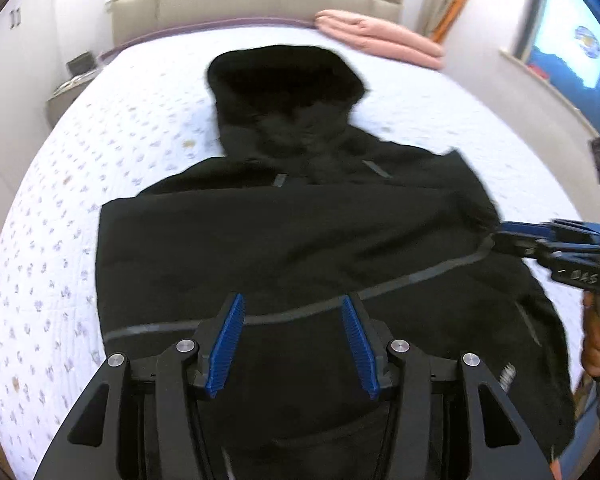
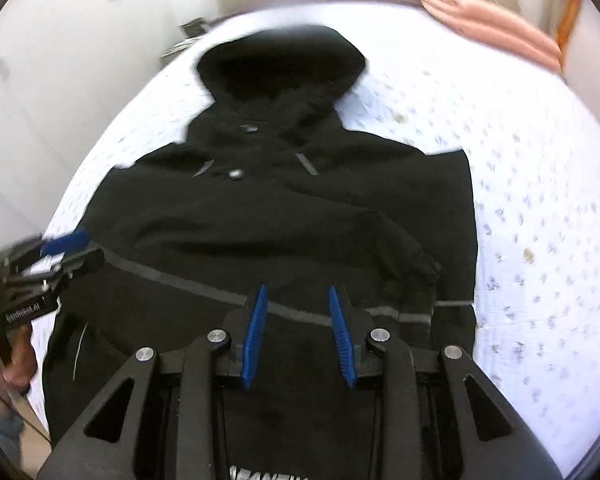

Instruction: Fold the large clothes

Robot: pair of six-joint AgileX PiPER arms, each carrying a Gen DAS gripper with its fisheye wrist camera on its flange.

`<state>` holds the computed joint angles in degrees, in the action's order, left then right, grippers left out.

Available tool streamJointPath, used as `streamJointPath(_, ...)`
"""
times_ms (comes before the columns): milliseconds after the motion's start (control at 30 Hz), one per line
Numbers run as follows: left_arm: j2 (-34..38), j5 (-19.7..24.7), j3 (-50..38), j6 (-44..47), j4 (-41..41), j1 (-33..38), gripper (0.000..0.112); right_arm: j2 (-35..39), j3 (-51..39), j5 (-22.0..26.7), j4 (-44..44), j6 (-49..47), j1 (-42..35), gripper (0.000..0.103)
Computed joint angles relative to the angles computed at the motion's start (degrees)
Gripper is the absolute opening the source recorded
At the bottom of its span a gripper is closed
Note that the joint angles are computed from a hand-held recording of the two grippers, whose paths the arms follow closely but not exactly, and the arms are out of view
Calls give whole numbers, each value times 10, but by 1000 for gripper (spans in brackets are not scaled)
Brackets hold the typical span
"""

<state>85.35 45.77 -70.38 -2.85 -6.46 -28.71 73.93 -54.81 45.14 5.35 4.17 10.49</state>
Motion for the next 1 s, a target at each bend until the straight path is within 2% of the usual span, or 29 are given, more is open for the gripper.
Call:
streamJointPath(100, 16, 6, 8, -14, 18, -21, 54, 45, 21, -11, -57, 49, 27, 35)
streamJointPath(167, 56, 16, 9, -38, 37, -18, 53, 92, 34, -23, -30, 23, 10, 34)
streamJointPath(200, 70, 14, 14, -29, 19, -7, 53, 93, 51, -47, -11, 6, 0, 34)
streamJointPath(267, 71, -33, 41, -34, 18, -6, 53, 75, 72, -65, -2, -11, -14, 34)
streamJointPath(400, 71, -29, 35, -63, 42, -16, 53, 73, 74, -64, -18, 6, -9, 34)
streamJointPath(500, 47, -13, 33, -53, 29, -11, 53, 51, 67, -28, 28, -37, -34, 34)
streamJointPath(633, -42, 22, 41, -22, 4, 12, 53, -33, 60, 37, 82, -92, -84, 35)
streamJointPath(733, -78, 73, 4, -18, 30, 23, 54, -83, 38, 86, 51, -83, -101, 35)
streamJointPath(800, -81, 100, -28, -1, 27, 46, 54, -90, 14, 121, 89, -128, -150, 35)
streamJointPath(900, -48, 138, -110, 12, 19, 82, 54, -47, -51, 136, 115, -144, -184, 35)
streamJointPath(1000, 11, 149, -195, 17, 12, 100, 54, 20, -136, 124, 129, -137, -188, 40)
